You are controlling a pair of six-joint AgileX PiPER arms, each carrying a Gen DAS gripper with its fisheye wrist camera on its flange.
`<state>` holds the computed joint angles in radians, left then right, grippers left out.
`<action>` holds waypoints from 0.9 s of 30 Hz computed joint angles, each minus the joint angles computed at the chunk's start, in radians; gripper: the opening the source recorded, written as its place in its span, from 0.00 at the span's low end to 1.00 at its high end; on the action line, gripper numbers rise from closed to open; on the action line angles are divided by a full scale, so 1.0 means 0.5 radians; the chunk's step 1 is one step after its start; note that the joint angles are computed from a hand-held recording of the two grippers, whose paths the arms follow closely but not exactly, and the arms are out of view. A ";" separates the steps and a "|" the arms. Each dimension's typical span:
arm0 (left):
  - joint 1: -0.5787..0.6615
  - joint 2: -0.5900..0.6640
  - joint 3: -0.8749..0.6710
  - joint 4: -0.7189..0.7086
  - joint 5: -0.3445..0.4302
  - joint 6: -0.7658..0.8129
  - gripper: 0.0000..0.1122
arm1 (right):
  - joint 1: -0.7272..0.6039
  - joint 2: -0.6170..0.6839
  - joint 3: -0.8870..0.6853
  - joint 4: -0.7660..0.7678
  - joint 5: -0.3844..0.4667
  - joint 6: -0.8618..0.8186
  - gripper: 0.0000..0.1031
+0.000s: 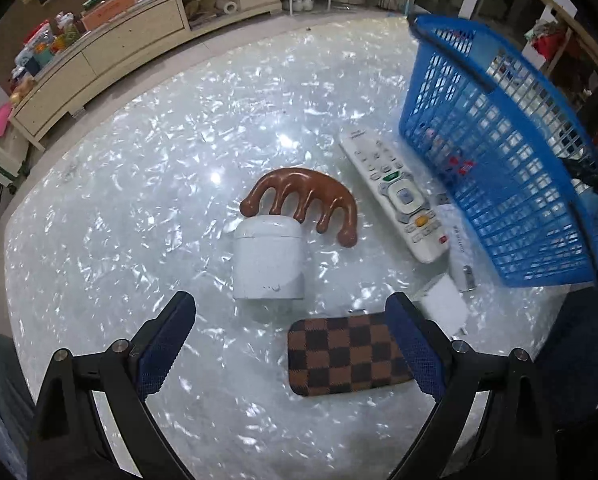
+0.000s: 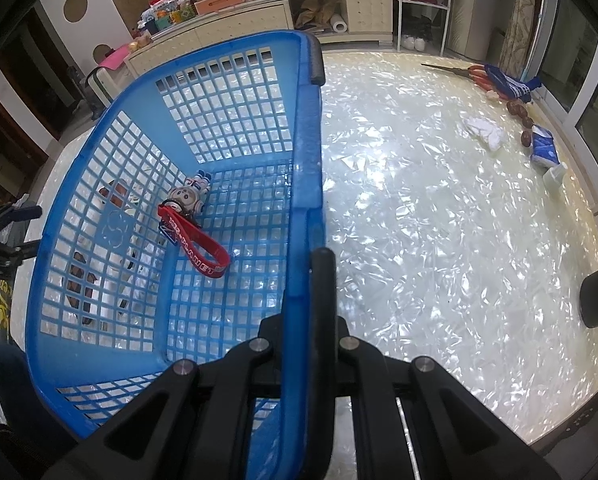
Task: Organize rigid objects
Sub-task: 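Move the left gripper to the white earbud case and close on it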
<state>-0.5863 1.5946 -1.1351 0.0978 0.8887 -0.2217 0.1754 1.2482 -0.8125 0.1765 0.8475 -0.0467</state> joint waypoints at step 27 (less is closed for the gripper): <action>0.250 0.435 -0.066 -0.212 -0.319 0.404 0.54 | 0.016 0.020 -0.035 -0.032 0.042 0.070 0.05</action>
<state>-0.4611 1.8123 -1.1681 -0.0084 0.7293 -0.0196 0.1832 1.2584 -0.8300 0.1603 0.8683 -0.0118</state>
